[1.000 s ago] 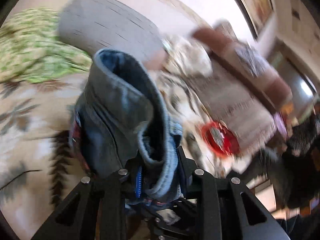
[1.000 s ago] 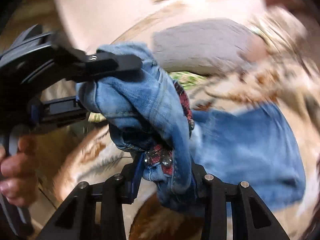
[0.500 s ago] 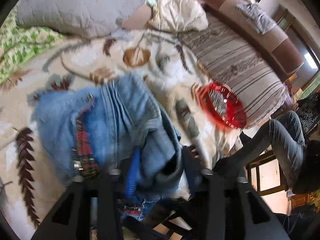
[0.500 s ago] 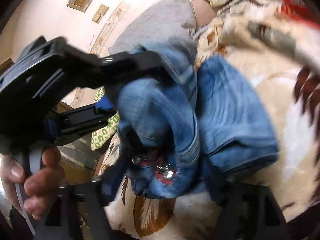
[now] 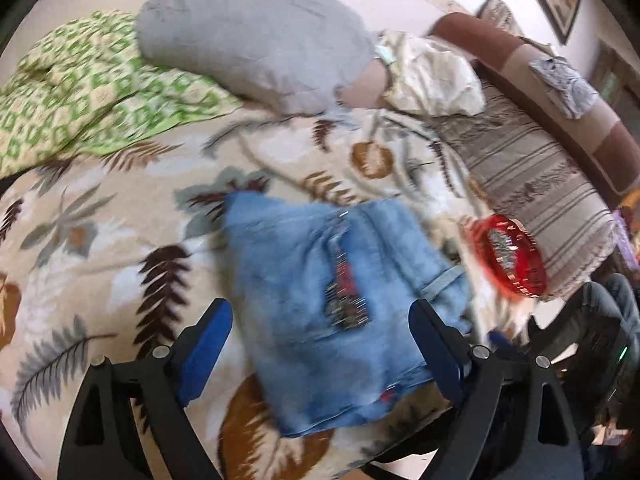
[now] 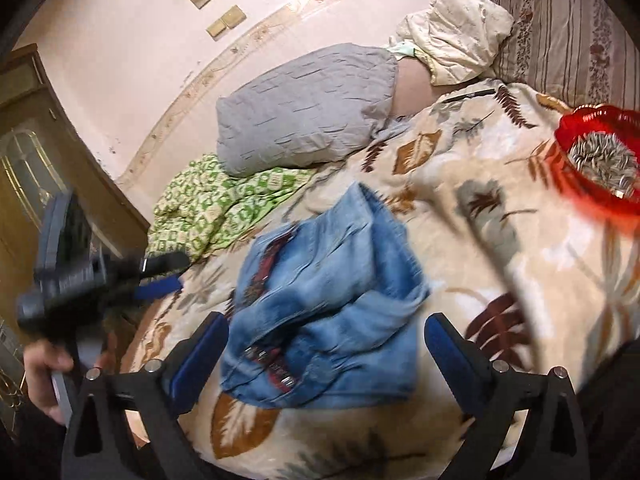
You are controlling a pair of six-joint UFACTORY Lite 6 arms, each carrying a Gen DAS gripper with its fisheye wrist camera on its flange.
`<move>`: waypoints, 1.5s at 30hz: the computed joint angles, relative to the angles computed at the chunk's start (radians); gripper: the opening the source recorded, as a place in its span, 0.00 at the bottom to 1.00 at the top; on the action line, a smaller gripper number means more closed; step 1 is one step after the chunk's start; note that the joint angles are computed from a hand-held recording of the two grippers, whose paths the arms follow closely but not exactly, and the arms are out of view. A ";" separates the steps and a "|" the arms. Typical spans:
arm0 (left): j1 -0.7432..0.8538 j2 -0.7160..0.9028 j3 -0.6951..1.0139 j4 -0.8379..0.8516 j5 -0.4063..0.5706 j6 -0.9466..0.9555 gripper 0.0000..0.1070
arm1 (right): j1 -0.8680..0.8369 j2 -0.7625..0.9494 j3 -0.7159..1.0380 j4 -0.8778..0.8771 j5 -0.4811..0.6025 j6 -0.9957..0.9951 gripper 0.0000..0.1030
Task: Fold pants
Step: 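Fold the bundle over with both grippers and release it onto the blanket, then grasp the folded jeans edge with the left gripper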
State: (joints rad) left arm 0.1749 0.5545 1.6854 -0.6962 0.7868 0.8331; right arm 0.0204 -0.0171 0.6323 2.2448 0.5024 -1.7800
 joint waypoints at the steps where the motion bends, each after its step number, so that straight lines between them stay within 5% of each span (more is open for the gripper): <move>1: 0.000 -0.021 -0.047 -0.007 -0.042 0.032 0.84 | -0.030 0.012 0.024 -0.097 0.005 0.068 0.97; 4: 0.001 -0.099 -0.222 -0.066 -0.179 0.193 0.84 | -0.101 0.119 0.163 -0.347 0.046 0.232 0.97; 8: 0.011 -0.147 -0.364 -0.205 -0.242 0.451 0.84 | -0.133 0.270 0.369 -0.639 0.072 0.446 0.95; 14: -0.041 -0.192 -0.479 -0.362 -0.325 0.726 0.84 | -0.130 0.518 0.636 -0.919 0.174 0.676 0.64; 16: -0.051 -0.194 -0.482 -0.359 -0.330 0.751 0.80 | -0.129 0.576 0.681 -0.928 0.225 0.673 0.39; 17: -0.044 -0.192 -0.473 -0.347 -0.298 0.753 0.66 | -0.124 0.581 0.683 -0.926 0.226 0.660 0.37; 18: -0.034 -0.186 -0.457 -0.322 -0.251 0.741 0.40 | -0.122 0.571 0.671 -0.919 0.218 0.636 0.34; 20: -0.017 -0.170 -0.420 -0.256 -0.150 0.704 0.17 | -0.129 0.541 0.637 -0.880 0.245 0.567 0.31; 34: -0.014 -0.032 -0.328 -0.184 -0.064 0.636 0.15 | -0.146 0.533 0.452 -0.732 0.196 0.405 0.29; 38: -0.018 -0.065 -0.343 -0.176 -0.073 0.599 0.20 | -0.145 0.530 0.449 -0.719 0.194 0.397 0.29; 39: -0.011 -0.085 -0.351 -0.182 -0.077 0.583 0.36 | -0.150 0.526 0.450 -0.719 0.202 0.393 0.30; 40: 0.001 -0.097 -0.349 -0.187 -0.068 0.566 0.50 | -0.158 0.517 0.445 -0.714 0.214 0.389 0.37; 41: 0.017 -0.100 -0.336 -0.200 -0.047 0.554 0.77 | -0.172 0.508 0.442 -0.718 0.231 0.396 0.45; 42: 0.040 -0.103 -0.323 -0.230 -0.017 0.553 0.86 | -0.186 0.494 0.443 -0.746 0.242 0.424 0.67; 43: 0.064 -0.104 -0.305 -0.267 0.010 0.555 0.86 | -0.197 0.481 0.442 -0.760 0.247 0.435 0.83; 45: 0.085 -0.077 -0.237 -0.281 0.035 0.500 0.86 | -0.224 0.430 0.424 -0.740 0.256 0.412 0.84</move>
